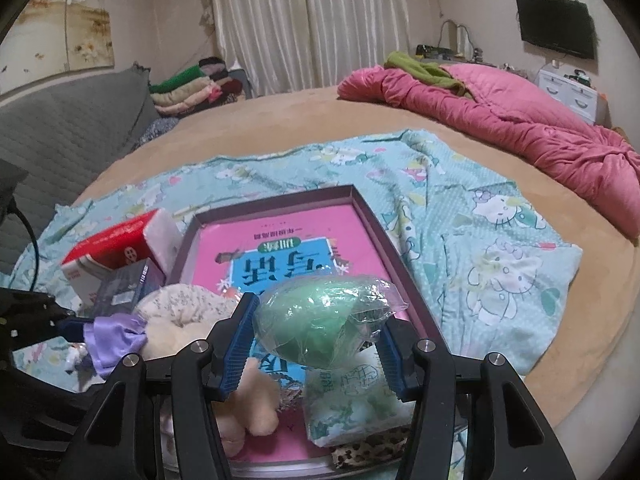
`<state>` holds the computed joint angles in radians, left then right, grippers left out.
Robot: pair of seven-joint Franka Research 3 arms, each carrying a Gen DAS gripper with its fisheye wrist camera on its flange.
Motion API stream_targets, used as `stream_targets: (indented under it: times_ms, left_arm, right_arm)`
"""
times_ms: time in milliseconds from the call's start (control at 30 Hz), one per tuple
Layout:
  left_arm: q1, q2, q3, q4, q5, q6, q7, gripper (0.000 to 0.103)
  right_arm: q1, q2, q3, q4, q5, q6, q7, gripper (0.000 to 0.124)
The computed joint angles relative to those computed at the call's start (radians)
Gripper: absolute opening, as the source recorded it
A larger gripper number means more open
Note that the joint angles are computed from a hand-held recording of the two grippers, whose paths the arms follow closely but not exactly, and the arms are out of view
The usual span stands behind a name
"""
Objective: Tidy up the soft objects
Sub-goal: 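Lower the bear onto the book box and open the left tool while the right tool releases the ball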
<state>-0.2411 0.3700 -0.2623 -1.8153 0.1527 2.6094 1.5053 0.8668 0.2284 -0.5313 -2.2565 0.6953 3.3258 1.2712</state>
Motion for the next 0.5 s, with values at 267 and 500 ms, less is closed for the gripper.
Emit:
stream_targets:
  times_ms: [267, 500]
  left_arm:
    - [-0.004, 0.022, 0.003, 0.026, 0.007, -0.014, -0.003, 0.059]
    - [-0.005, 0.035, 0.003, 0.042, 0.009, -0.021, -0.007, 0.059]
  right_arm:
    - [0.021, 0.043, -0.058, 0.034, -0.078, -0.104, 0.089, 0.059]
    - [-0.059, 0.039, 0.010, 0.033, -0.146, -0.114, 0.150, 0.060]
